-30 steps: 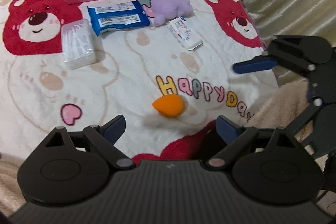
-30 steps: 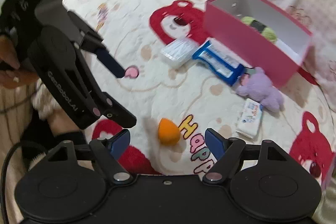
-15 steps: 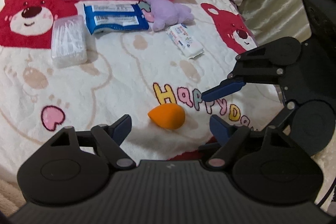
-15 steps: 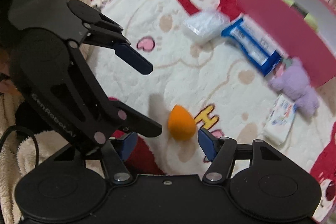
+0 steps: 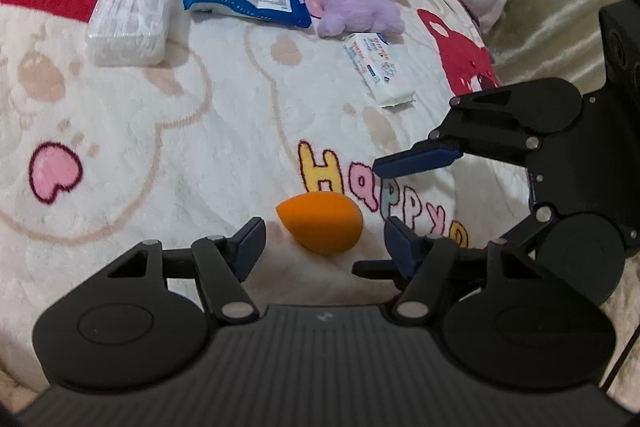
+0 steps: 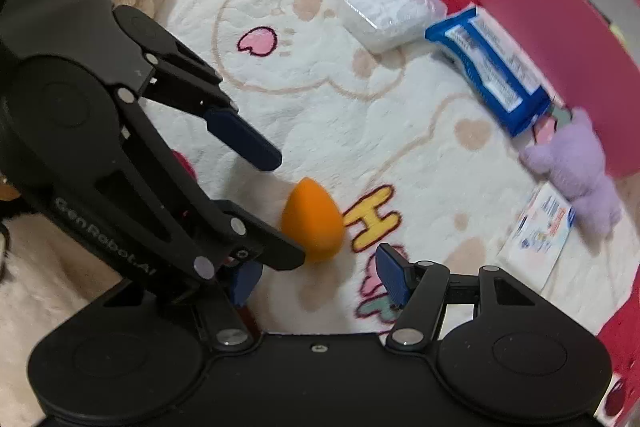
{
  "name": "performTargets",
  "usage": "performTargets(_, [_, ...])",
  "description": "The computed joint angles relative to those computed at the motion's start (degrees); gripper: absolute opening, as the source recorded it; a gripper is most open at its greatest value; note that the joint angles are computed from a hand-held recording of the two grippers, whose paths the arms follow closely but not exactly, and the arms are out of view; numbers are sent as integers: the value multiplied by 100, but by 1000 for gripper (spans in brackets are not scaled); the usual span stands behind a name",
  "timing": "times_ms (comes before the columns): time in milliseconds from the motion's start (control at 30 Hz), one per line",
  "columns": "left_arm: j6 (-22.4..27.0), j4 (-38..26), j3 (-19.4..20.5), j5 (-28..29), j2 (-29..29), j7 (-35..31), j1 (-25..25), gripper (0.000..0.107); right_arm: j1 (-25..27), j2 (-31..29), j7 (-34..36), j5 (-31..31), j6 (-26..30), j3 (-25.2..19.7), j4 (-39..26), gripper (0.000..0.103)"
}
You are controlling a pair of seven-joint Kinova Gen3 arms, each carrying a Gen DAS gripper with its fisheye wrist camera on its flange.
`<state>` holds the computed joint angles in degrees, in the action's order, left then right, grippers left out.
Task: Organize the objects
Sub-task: 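Close the right gripper on the orange makeup sponge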
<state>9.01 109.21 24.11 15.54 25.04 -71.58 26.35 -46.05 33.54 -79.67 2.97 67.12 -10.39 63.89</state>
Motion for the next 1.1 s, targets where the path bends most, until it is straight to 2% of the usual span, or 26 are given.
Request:
performTargets(200, [21,-61,-132,-65,97,65,106,52,216,110,311,-231,-214,-114,67,64])
performTargets(333, [-57,-177,407,139,420,4,-413,47,184,247,338,-269,-151,-69,-33,45])
performTargets(400, [-169,-137,657,258,514,-15,-664,47,198,293,245,-306,-128,-31,-60,44])
performTargets(467, [-229,-113,676,284,540,39,-697,47,399,287,243,-565,-221,-114,-10,39])
performTargets(733, [-398,-116,904,282,734,278,-916,47,395,229,123,-627,-556,-98,182,38])
performTargets(800, [-395,-151,795,249,700,376,-823,46,401,196,74,-628,-619,-95,208,38])
performTargets(933, [-446,-220,320,148,503,629,-395,45,336,51,-99,-482,-888,-24,368,37])
performTargets(1000, [-446,-234,402,75,466,643,-495,46,368,-26,-203,-476,-1050,-23,455,38])
performTargets(1100, [-516,-170,730,53,412,608,-822,45,395,-162,-323,-453,-1274,-35,594,38])
